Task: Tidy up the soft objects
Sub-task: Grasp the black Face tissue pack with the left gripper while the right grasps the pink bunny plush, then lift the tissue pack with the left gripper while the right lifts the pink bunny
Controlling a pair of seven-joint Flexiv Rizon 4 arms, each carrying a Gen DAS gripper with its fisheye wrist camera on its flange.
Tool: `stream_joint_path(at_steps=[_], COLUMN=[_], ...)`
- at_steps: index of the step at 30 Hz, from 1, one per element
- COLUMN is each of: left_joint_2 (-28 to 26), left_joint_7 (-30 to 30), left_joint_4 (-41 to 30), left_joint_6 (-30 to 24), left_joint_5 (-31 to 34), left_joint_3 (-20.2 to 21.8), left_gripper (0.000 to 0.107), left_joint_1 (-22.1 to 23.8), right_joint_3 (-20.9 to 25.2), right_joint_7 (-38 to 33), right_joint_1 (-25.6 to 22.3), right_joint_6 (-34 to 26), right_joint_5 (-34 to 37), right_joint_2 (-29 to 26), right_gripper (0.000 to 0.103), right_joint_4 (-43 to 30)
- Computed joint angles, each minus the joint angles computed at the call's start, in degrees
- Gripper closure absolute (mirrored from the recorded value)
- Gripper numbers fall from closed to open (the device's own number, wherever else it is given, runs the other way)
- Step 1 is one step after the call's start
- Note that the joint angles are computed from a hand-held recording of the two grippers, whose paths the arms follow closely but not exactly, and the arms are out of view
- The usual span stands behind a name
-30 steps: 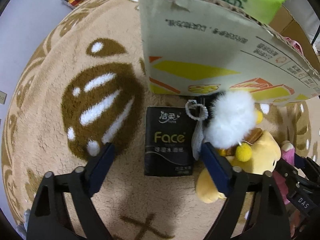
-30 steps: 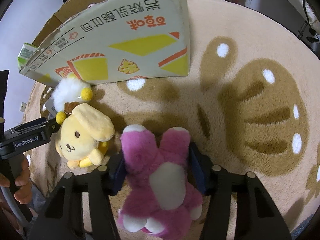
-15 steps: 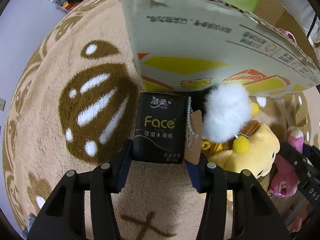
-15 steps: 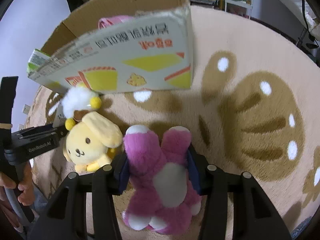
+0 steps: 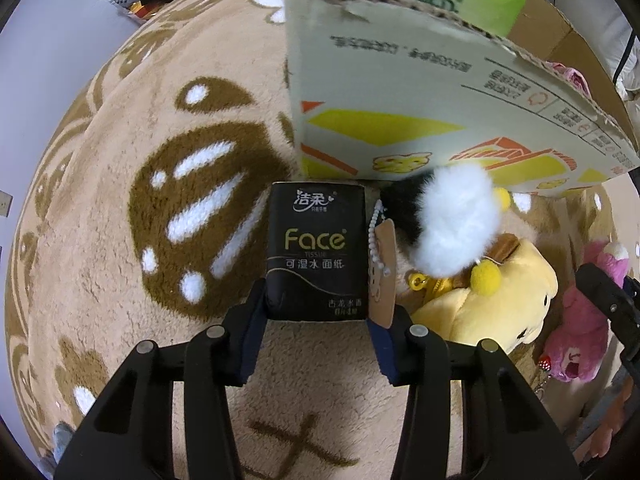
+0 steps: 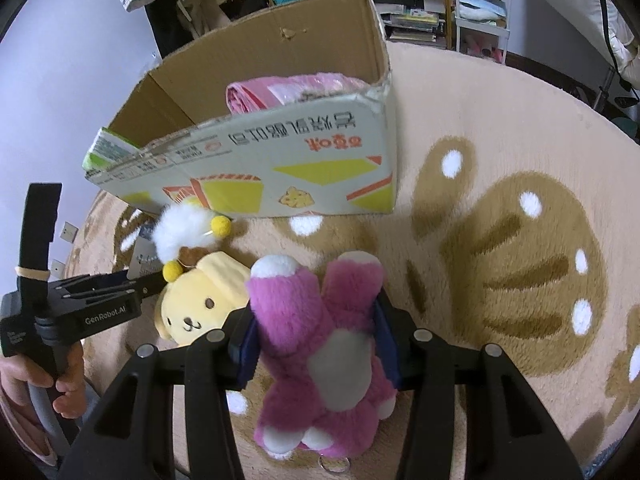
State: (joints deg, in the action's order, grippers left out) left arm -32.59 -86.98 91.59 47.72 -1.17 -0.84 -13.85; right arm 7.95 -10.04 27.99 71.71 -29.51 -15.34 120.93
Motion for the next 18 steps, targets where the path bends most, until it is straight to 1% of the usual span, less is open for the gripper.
stream_joint_path(at_steps=[4, 8, 11, 15, 18], left_joint_2=[0.36, 1.85, 2.96, 4.50, 5.62], left_joint_7=[0.39, -0.36, -1.09, -1.90, -2.16], left_joint_4=[0.40, 2.11, 3.20, 4.40, 5.22], left_joint_6=[0.54, 1.97, 3.09, 3.84, 3.88], left_joint_5=[-0.34, 0.29, 0.13, 0.04, 0.37], left_joint_3=[0.03, 0.38, 0.27, 0.30, 0.40], left_gripper=[0.061, 0.061, 0.061, 0.061, 0.061], left_joint_1=[0.58, 0.22, 0.13, 0.15, 0.24], right_joint_3=[-1.25, -2.43, -3.71, -5.66, -5.78], right_joint_7=[1.71, 3.62, 5.95, 10.78, 13.10], right_joint_1=[0.23, 0.25, 0.45, 0.82, 0.08], right_joint_6=[2.32, 4.40, 6.03, 7.73, 8.65], right_joint_5=[-2.24, -5.02, -8.43, -14.75, -17.73], right_joint_2=[0.41, 0.98, 1.56, 2.15, 2.42], right_gripper=[0.052, 0.052, 0.052, 0.052, 0.052], right_joint_4=[1.11, 2.14, 2.93, 3.56, 3.68])
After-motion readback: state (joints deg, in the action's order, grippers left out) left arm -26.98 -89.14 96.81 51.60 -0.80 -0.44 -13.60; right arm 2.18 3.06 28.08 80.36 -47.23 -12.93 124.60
